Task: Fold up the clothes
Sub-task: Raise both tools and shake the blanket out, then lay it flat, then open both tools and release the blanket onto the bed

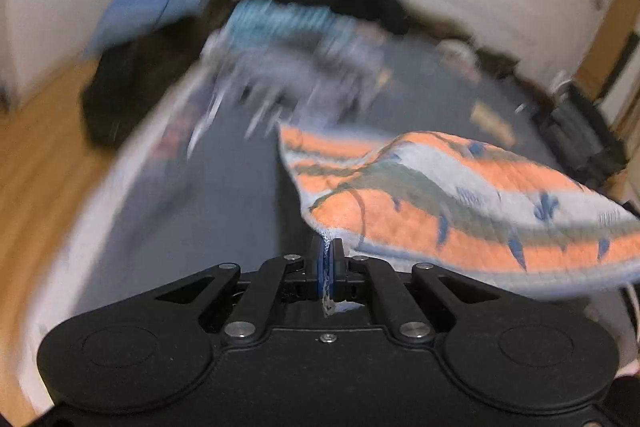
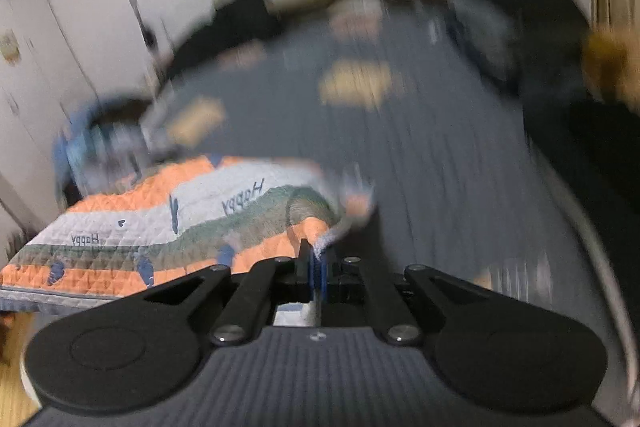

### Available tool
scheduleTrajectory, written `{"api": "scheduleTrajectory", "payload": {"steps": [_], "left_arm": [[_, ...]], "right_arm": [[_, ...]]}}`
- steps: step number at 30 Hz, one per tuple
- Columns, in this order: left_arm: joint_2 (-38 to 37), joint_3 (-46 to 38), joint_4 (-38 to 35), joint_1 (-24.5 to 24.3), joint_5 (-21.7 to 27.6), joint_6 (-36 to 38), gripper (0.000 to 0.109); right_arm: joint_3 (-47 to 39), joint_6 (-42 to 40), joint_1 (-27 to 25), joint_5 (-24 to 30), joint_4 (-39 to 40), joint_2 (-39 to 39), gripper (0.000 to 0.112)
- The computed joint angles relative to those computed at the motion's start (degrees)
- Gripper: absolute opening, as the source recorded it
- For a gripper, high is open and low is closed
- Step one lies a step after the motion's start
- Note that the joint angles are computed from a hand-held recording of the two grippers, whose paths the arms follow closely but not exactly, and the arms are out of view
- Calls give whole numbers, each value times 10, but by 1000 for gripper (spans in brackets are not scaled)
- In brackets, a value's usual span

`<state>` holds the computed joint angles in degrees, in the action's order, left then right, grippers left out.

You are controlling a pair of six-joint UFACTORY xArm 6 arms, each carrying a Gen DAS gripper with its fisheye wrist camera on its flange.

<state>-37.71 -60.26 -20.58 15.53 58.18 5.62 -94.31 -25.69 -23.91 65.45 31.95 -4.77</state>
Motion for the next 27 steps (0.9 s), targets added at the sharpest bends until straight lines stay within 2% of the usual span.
{"api": "scheduleTrajectory", "payload": {"steps": [2, 5, 8, 13, 16, 18, 19, 20, 22, 26, 27], "left_arm": [[-24, 41, -10, 29, 22, 11, 2], [-42, 78, -5, 54, 56, 29, 2], [-53, 99, 2, 63, 74, 40, 2], [-76, 101, 28, 72, 109, 46, 5], [-83, 89, 37, 72, 116, 56, 7], [-88, 78, 35, 66, 120, 65, 10], [-89, 73, 36, 54, 118, 64, 16], [-90, 70, 42, 31, 106, 55, 19], [-87, 61, 56, -23, 75, 35, 32], [-51, 33, 91, -167, -22, -39, 43], [-37, 28, 101, -203, -54, -60, 56]], "right_arm": [[88, -20, -4, 7, -21, -45, 3], [177, -46, -3, 26, -63, -98, 3], [231, -50, 14, 31, -129, -134, 3], [256, -41, 22, 24, -189, -145, 8], [252, -55, 11, 11, -202, -152, 20], [243, -79, -10, 13, -179, -155, 34], [231, -88, -21, 18, -159, -150, 37], [219, -95, -28, 22, -141, -146, 41], [194, -108, -42, 31, -105, -136, 46], [164, -91, -23, -9, -85, -105, 48], [157, -84, -14, -21, -82, -96, 48]]}}
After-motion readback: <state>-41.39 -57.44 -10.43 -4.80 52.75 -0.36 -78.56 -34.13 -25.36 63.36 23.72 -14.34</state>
